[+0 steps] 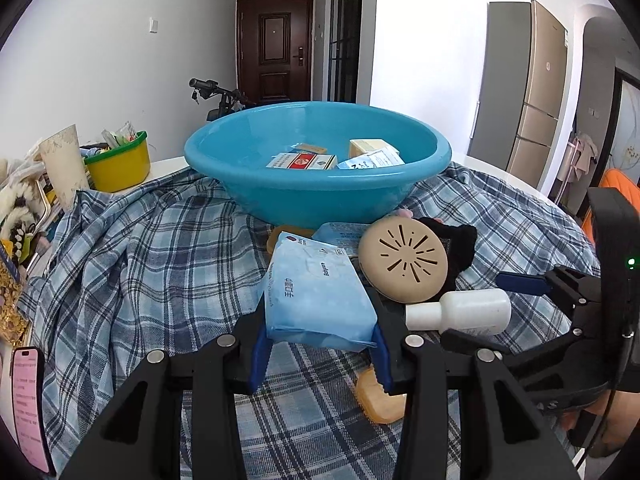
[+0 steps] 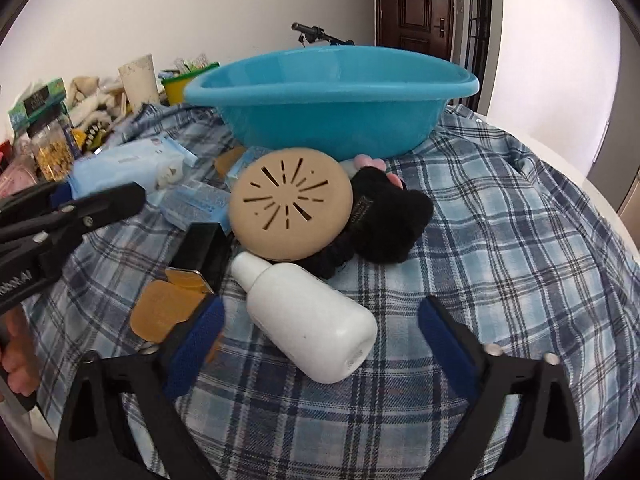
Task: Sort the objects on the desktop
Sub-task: 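Grasp the white lotion bottle with the right gripper while the left holds the wipes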
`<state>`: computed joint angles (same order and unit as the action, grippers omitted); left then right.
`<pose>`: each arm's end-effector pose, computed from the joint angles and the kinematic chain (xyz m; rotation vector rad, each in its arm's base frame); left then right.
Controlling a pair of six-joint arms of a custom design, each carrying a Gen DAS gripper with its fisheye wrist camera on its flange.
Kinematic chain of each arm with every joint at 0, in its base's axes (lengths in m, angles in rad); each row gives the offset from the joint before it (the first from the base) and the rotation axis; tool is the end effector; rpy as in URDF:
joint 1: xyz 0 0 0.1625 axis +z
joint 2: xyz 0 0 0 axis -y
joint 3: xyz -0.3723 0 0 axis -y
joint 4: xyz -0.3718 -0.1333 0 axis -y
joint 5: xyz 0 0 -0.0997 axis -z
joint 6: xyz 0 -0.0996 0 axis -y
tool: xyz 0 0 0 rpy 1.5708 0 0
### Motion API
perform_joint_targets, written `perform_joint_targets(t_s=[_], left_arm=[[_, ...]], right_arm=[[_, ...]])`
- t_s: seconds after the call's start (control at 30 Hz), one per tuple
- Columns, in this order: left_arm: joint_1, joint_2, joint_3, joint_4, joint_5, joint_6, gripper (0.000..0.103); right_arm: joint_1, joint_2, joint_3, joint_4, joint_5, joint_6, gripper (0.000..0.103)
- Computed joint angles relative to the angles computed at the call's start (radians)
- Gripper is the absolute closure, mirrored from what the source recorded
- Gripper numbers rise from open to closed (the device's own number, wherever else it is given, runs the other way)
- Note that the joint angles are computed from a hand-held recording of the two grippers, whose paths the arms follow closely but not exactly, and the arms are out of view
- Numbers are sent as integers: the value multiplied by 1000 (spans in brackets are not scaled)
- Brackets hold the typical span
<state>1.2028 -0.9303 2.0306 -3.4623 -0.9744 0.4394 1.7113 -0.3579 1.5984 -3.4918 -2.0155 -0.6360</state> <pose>-0.0104 -0.5530 0.1426 0.6485 2.2894 -0.9591 0.1741 -0.5847 -0.0659 0.7501 -2.3549 0.7090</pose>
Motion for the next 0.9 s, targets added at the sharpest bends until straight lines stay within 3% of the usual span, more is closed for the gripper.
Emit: perform_joint_targets(t_s=[0.27, 0.43, 0.9], left_arm=[[20, -15, 4, 11, -38, -14, 59], [31, -24, 8, 15, -60, -17, 59], [44, -58, 11, 32, -106, -24, 59]], right_arm=[[4, 8, -22, 42, -26, 3, 39], [-13, -33, 22, 40, 37, 50, 40], [29, -97, 80, 3, 81, 57, 40]])
